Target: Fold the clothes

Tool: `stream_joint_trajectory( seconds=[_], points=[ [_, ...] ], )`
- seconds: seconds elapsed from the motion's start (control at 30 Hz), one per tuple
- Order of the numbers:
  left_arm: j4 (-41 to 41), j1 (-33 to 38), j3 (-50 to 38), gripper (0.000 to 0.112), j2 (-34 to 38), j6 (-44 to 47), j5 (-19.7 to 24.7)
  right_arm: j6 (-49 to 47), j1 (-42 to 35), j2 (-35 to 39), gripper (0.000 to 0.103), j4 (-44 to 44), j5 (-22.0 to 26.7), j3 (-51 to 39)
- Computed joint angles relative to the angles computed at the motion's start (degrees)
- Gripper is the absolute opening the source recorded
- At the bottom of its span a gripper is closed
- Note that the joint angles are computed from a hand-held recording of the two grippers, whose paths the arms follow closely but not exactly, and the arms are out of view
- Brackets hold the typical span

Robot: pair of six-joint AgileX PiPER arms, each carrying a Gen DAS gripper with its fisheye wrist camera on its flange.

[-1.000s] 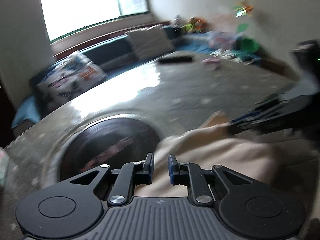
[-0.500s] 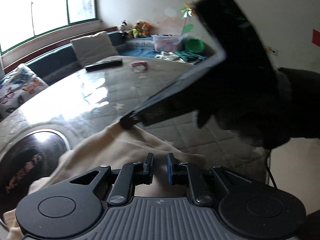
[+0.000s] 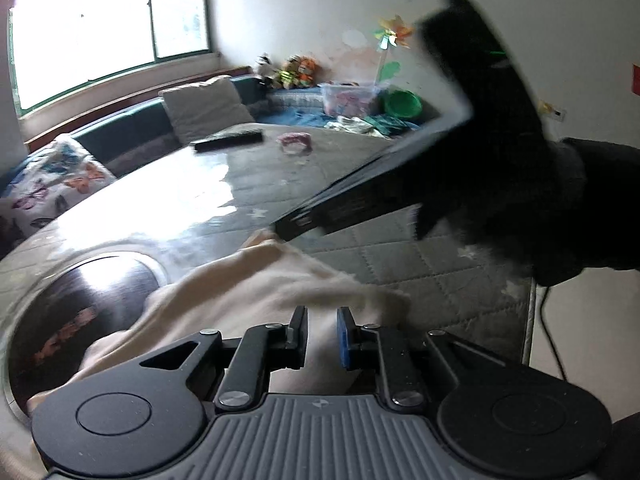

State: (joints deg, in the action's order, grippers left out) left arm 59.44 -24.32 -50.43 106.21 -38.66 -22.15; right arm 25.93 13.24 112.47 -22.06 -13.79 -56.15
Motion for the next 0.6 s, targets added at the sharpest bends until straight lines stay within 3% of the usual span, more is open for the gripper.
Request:
stream_joint_trajectory(
  seconds=[0.1,0.23,0.4,0.6],
  points=[
    [-4.71,3.3,4.99,0.021,-3.66,4.37,-1.18,-3.05,1.42,-3.64,0.009,2.69,-2.64,4.07],
    [-8.63,8.49,10.51,0.022,-7.4,7.1,-1.88,-1.22,3.89,-5.7,0.009,-0.16,-5.04,7.24],
    [-6.82,15.05,15.03,0.022,-9.38,3.54,-3.44,-1.01,6.29,-3.75,0.017,-1.83,-7.11,7.53],
    [-6.21,20.21,19.26,0.022,-10.87,4.59,-6.23,-2.71,6.55,0.39,0.018,1.29,-8.18,7.06]
  ],
)
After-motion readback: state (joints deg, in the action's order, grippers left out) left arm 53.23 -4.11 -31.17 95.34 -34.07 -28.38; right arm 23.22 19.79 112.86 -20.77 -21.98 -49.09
